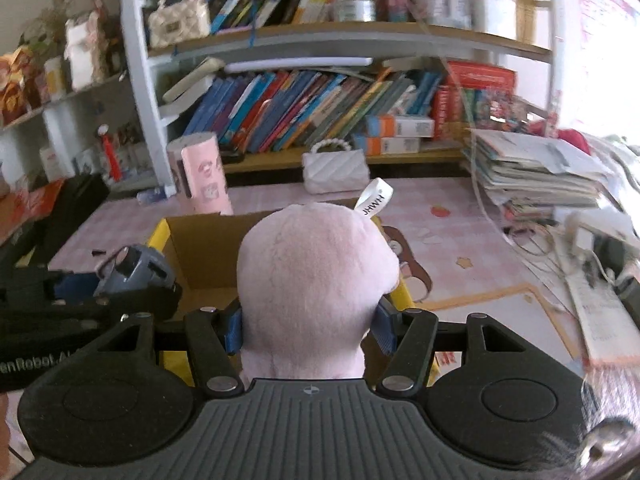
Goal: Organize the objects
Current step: 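Lift the truck and plush pig with both tools toward the yellow box, then open the left tool to drop the truck while the right tool drops the pig into the box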
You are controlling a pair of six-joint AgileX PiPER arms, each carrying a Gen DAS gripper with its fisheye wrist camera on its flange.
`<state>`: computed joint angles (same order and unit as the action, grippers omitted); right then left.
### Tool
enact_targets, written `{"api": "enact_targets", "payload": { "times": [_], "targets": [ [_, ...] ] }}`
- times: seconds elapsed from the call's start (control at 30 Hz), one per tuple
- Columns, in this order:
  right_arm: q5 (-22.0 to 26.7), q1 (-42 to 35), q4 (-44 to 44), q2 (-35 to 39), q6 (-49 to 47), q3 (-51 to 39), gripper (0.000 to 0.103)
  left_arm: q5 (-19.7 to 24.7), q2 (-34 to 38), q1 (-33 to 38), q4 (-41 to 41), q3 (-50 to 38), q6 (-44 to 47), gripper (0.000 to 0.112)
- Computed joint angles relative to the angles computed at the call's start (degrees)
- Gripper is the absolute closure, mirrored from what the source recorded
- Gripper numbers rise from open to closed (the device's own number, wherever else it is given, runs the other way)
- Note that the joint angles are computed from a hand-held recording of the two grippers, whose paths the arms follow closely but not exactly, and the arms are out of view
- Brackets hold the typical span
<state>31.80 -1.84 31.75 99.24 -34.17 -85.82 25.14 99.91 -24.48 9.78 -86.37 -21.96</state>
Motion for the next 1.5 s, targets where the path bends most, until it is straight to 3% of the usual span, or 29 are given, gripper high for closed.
{"api": "enact_targets", "payload": {
  "times": [0.13,0.43,0.53,0.63,0.83,1.03,1.17,1.37,1.4,1.5],
  "targets": [
    [1.4,0.8,0.4,4.3,-5.7,-3.4,0.046,2.0,3.3,0.0,4.0,-3.6,-4.6,0.069],
    [11.3,1.4,-5.3,15.4,-5.4,-15.4,0.046,2.7,10.0,0.6,6.8,-9.5,-7.3,0.069],
    [16.6,0.7,-6.0,18.6,-4.0,-19.9,0.046,2.3,11.7,0.7,7.1,-10.6,-7.4,0.069],
    [24.9,-0.3,-6.3,23.1,1.8,-27.6,0.046,3.1,13.4,0.6,7.7,-12.0,-7.5,0.069],
    [25.4,-0.1,-7.5,22.2,3.3,-26.7,0.046,4.8,16.2,0.1,8.5,-15.6,-6.5,0.069],
    [21.6,-0.2,-9.5,19.5,7.4,-22.0,0.046,5.5,18.4,-0.1,6.2,-19.0,-2.2,0.069],
    [22.2,-0.2,-9.4,20.3,7.3,-23.4,0.045,7.3,19.3,0.1,4.2,-20.8,0.2,0.069],
    [23.0,-0.3,-9.4,20.5,7.1,-24.1,0.044,9.0,19.2,-1.0,7.9,-21.1,-1.0,0.066],
    [23.1,-0.4,-9.1,20.5,6.8,-24.1,0.042,9.1,19.0,-1.3,8.8,-20.9,-1.5,0.065],
    [23.3,-0.8,-7.6,20.3,5.7,-23.8,0.039,8.2,17.8,-1.7,10.7,-19.3,-3.3,0.043]
  ]
}}
